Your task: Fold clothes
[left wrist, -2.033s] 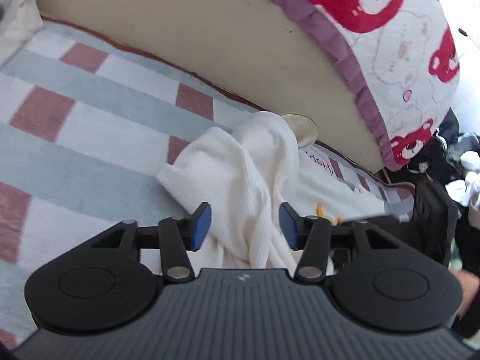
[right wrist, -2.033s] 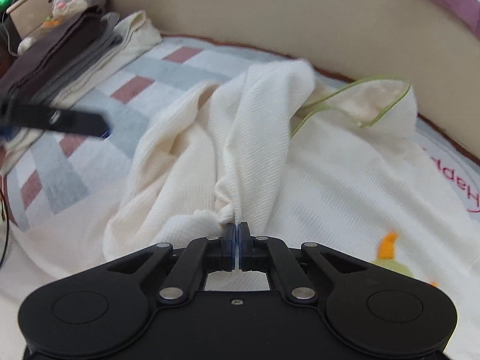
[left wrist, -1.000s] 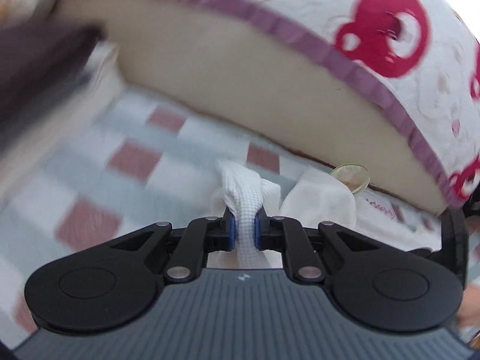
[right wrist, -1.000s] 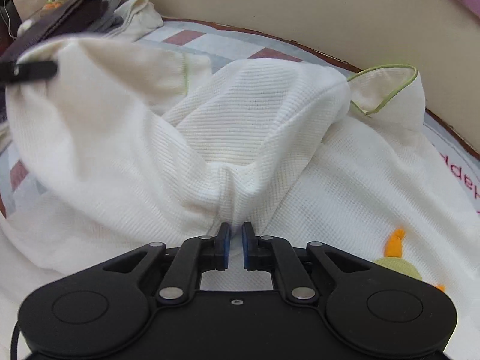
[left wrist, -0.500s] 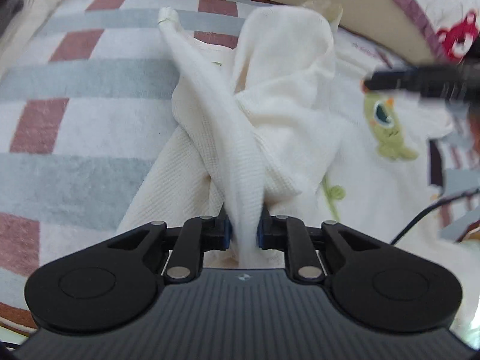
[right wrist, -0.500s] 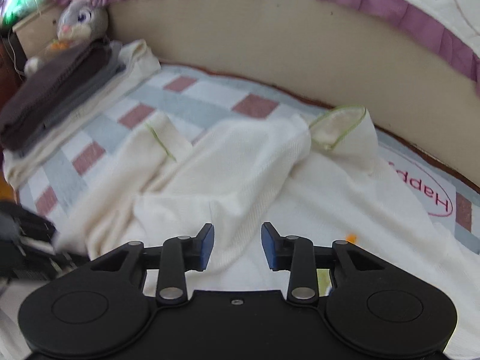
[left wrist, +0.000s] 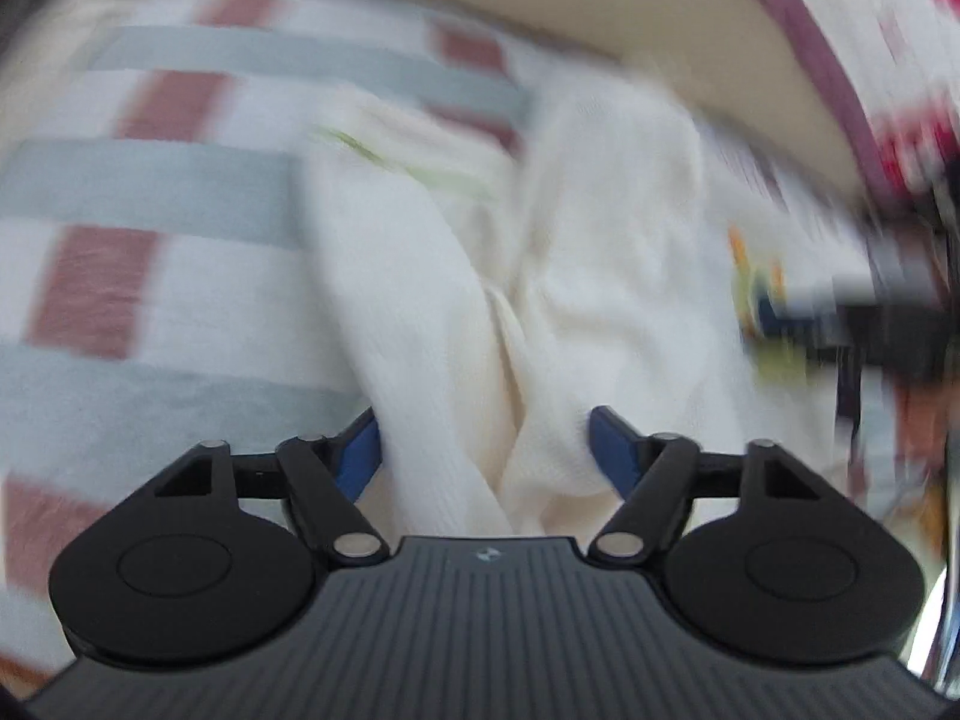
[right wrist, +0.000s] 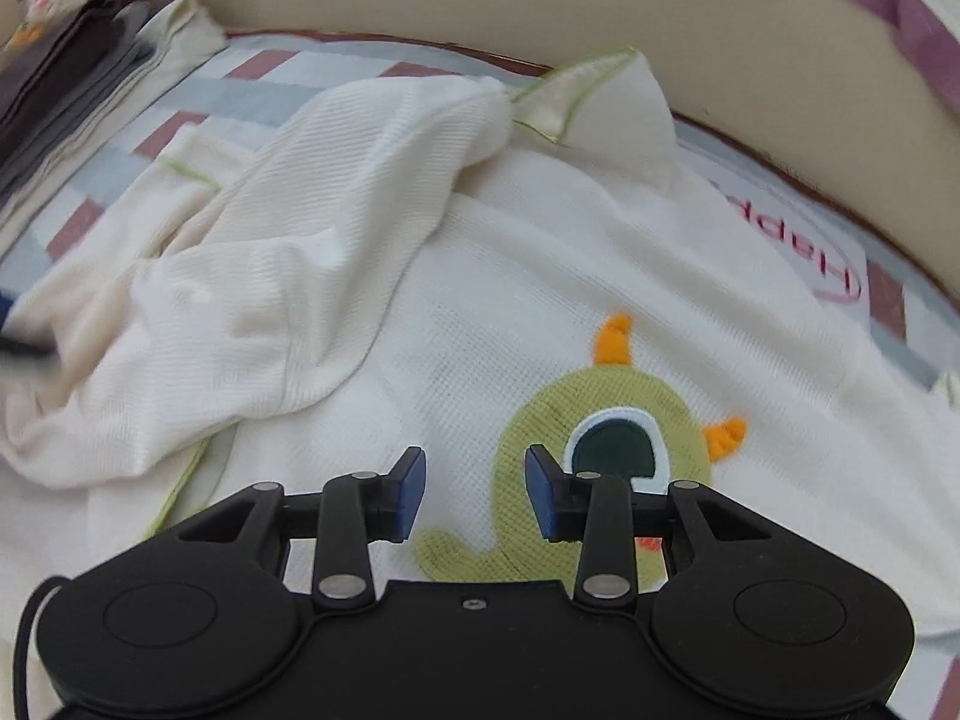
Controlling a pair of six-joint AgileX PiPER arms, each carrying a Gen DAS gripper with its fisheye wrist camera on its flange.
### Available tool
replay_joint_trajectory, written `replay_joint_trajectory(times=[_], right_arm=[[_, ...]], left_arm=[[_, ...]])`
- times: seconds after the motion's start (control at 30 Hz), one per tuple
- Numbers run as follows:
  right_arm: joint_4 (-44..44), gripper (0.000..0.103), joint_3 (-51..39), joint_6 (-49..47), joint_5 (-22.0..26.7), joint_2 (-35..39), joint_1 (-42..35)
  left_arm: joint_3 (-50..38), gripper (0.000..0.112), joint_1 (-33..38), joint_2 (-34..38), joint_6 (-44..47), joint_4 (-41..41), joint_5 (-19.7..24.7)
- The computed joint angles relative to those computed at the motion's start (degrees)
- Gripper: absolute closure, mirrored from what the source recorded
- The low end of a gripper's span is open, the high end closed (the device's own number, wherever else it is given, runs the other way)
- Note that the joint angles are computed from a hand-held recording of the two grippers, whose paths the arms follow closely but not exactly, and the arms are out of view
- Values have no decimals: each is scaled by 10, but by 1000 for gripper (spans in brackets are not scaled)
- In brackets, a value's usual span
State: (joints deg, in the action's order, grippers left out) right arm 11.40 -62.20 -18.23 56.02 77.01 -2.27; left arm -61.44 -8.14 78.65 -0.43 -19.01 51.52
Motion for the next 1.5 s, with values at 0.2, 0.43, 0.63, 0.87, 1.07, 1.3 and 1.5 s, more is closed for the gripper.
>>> replay_joint_trajectory(times=[0.2, 0.43, 0.63, 0.87, 1.07, 1.3, 1.5], right_arm=[[48, 60, 38, -40, -39, -2, -20], [89, 58, 56, -112, -49, -4, -45], [89, 57, 51, -119, -47, 1, -46], [103, 57, 27, -115, -26, 21, -59], [193, 57, -46, -114, 28, 42, -113], [246, 56, -190, -57, 78, 118, -106], [160, 56, -221, -70, 69, 130, -45]], left_arm=[[-16, 104, -14, -77, -140, 224, -47], [-64, 100, 79, -122, -403, 625, -81], [-30, 63, 35, -70, -573, 800, -39], [33, 45, -32, -110, -504, 688, -66], [32, 78, -50, -98, -416, 533, -144], [-1, 98, -97, -47, -646, 907, 56], [-19, 27, -67, -66, -696, 972, 159]])
